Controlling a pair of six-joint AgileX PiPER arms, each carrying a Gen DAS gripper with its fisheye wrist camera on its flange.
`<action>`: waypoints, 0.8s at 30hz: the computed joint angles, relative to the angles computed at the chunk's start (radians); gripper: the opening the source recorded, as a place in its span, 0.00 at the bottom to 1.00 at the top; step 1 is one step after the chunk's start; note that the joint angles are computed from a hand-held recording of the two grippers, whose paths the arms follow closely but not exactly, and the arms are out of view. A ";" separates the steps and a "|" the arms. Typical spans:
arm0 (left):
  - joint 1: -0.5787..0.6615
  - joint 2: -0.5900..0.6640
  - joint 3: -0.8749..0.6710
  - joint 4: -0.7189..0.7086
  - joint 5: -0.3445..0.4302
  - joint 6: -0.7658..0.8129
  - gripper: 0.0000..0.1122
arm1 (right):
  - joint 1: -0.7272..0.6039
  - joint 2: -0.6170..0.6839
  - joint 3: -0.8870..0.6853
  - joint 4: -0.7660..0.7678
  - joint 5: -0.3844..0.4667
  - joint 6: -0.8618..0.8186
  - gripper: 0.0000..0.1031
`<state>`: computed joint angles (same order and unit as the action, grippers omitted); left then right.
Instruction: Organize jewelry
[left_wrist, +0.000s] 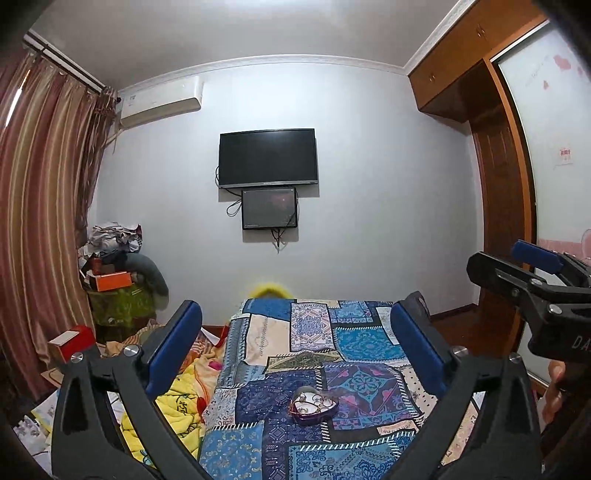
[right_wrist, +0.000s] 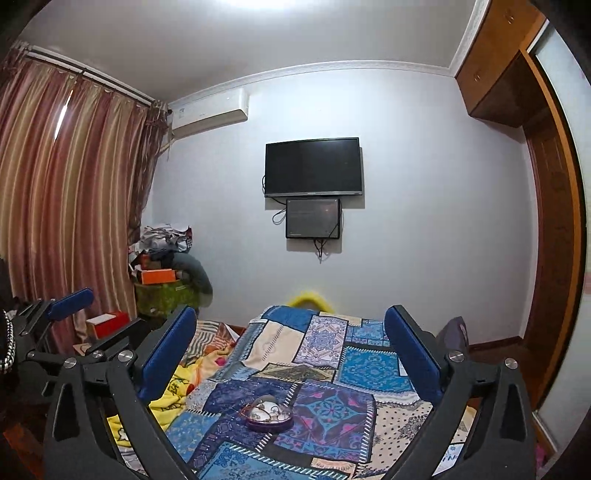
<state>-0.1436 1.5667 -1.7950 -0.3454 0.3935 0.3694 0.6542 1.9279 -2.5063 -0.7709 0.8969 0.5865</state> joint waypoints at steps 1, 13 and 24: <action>0.001 0.001 -0.003 0.000 0.003 -0.001 0.91 | 0.008 -0.021 0.030 -0.010 0.008 0.016 0.98; 0.000 0.010 -0.016 0.022 0.019 -0.033 0.91 | 0.012 -0.106 0.200 -0.055 -0.050 0.106 0.98; -0.003 0.021 -0.031 0.007 0.031 -0.019 0.91 | 0.004 -0.114 0.194 -0.025 -0.036 0.093 0.98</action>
<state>-0.1463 1.5880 -1.8260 -0.3383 0.4247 0.3505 0.6584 1.8135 -2.3122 -0.7957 0.8608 0.6800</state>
